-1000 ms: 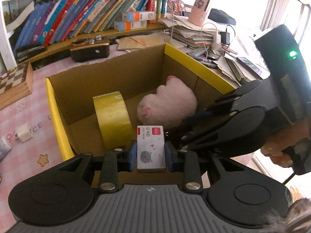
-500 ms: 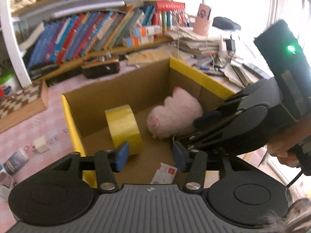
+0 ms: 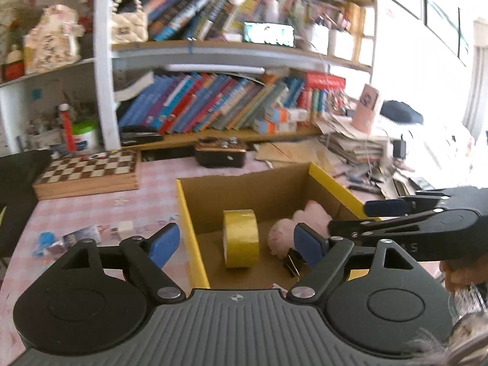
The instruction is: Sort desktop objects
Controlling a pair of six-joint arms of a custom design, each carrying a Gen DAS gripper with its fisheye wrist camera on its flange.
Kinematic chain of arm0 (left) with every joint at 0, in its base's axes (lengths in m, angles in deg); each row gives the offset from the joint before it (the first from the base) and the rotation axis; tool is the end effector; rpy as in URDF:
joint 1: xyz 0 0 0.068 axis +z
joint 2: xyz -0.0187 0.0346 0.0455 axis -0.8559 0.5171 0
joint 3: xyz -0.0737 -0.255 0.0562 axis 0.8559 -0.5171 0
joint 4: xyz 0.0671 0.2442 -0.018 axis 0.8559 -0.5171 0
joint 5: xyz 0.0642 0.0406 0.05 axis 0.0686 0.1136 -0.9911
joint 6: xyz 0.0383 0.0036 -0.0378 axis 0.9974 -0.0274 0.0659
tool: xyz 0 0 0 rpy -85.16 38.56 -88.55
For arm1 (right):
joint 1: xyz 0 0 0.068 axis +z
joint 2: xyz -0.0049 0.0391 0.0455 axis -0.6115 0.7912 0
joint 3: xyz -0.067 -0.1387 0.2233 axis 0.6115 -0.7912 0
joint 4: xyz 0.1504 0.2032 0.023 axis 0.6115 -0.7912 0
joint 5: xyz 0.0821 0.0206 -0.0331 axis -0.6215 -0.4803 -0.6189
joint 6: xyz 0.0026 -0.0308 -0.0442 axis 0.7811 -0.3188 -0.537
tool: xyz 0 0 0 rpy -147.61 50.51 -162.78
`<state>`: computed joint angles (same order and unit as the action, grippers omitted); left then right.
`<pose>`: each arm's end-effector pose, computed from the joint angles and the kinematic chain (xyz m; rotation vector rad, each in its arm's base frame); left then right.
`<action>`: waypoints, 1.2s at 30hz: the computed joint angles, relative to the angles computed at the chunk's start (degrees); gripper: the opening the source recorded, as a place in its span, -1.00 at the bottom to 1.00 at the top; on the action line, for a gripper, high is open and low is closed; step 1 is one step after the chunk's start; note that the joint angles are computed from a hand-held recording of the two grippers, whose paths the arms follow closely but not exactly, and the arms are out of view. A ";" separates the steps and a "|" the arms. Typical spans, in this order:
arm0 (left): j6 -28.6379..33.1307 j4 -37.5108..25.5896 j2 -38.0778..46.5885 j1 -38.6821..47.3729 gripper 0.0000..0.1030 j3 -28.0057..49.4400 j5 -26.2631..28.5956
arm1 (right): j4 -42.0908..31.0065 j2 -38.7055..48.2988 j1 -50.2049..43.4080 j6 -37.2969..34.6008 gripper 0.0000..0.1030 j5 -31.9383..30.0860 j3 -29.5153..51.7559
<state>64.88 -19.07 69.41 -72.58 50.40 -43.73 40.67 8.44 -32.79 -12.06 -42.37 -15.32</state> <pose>0.2892 -0.0810 0.2221 0.5454 2.0279 -0.3738 0.2375 0.0177 0.2150 0.0831 2.1756 0.0321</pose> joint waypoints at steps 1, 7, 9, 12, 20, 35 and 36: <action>-0.62 0.24 -1.12 0.28 0.59 -0.85 -0.14 | 0.40 -1.15 0.70 0.14 0.22 1.25 -0.76; -2.04 0.68 -6.58 2.50 0.60 -5.39 0.68 | 0.23 -7.69 4.87 3.48 0.22 7.23 -4.39; -1.87 0.46 -8.51 3.46 0.63 -7.03 1.28 | -0.60 -9.99 7.14 5.66 0.22 10.26 -5.67; -0.72 0.73 -11.29 5.72 0.72 -9.75 3.88 | -2.39 -12.63 11.22 9.98 0.22 15.39 -7.25; 6.28 -2.64 -15.55 13.63 0.76 -13.79 12.34 | -8.79 -13.23 28.55 22.66 0.22 34.39 -8.74; 25.64 -16.64 -18.19 33.12 1.00 -16.10 28.93 | -38.65 4.56 58.46 71.25 0.34 52.58 2.41; 27.56 -18.16 -17.89 34.32 1.00 -15.76 29.86 | -40.61 5.81 59.60 74.05 0.39 52.78 3.41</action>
<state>92.44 -37.23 51.53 -38.26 34.63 -13.87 0.05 14.25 26.81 61.99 10.41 -11.91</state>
